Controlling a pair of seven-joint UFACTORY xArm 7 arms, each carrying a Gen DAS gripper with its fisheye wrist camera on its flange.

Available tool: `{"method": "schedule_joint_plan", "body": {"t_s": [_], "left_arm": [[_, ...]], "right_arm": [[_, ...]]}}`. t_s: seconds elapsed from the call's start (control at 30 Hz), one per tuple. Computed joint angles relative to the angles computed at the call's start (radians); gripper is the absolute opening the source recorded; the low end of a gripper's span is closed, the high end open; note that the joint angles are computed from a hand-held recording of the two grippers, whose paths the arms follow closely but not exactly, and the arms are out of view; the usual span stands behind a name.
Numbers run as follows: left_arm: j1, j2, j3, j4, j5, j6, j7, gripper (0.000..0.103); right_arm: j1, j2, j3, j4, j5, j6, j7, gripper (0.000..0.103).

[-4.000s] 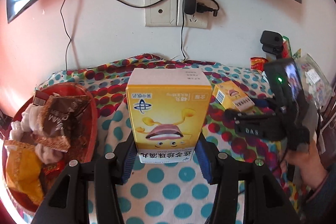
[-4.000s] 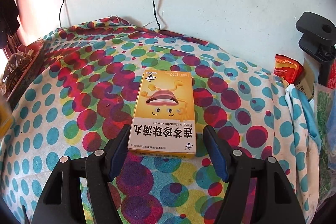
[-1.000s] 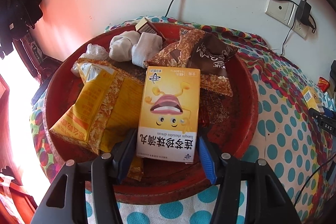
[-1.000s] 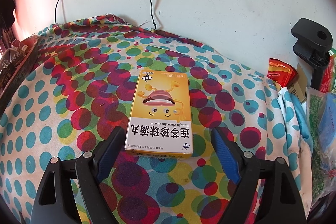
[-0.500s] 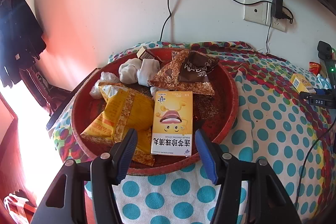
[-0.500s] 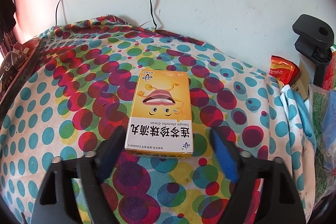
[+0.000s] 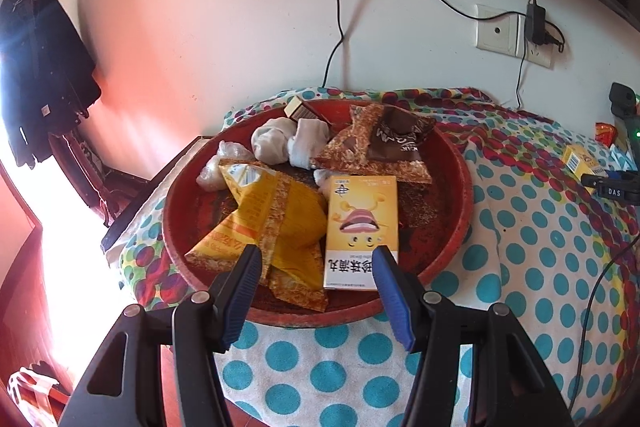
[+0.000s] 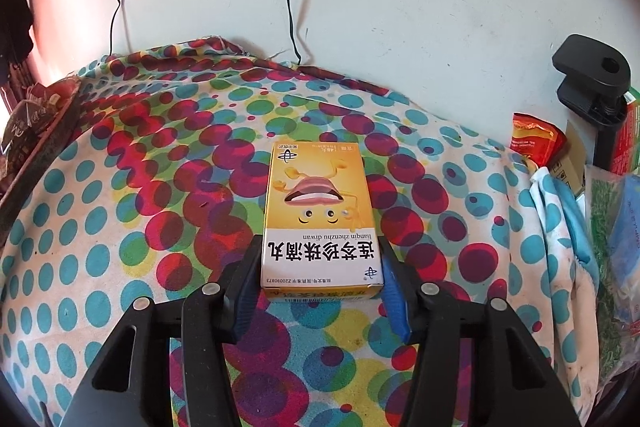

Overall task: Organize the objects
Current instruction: 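Lift the held yellow medicine box off the bedspread with the right gripper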

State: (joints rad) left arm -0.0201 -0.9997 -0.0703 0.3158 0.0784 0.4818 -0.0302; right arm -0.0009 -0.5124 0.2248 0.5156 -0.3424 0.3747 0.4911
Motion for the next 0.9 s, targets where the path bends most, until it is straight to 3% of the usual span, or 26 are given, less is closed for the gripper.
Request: {"method": "schedule_joint_plan", "body": {"t_s": [0.47,0.9], "left_arm": [[0.031,0.001,0.020,-0.002,0.009,0.020,0.016,0.059],[0.024,-0.020,0.021,-0.005,0.001,0.039,0.026,0.059]], "right_arm": [[-0.027,-0.018,0.033,-0.004,-0.050,0.001,0.047,0.050],[0.033,-0.069,-0.004,-0.011,0.025,0.017,0.010,0.050]]}}
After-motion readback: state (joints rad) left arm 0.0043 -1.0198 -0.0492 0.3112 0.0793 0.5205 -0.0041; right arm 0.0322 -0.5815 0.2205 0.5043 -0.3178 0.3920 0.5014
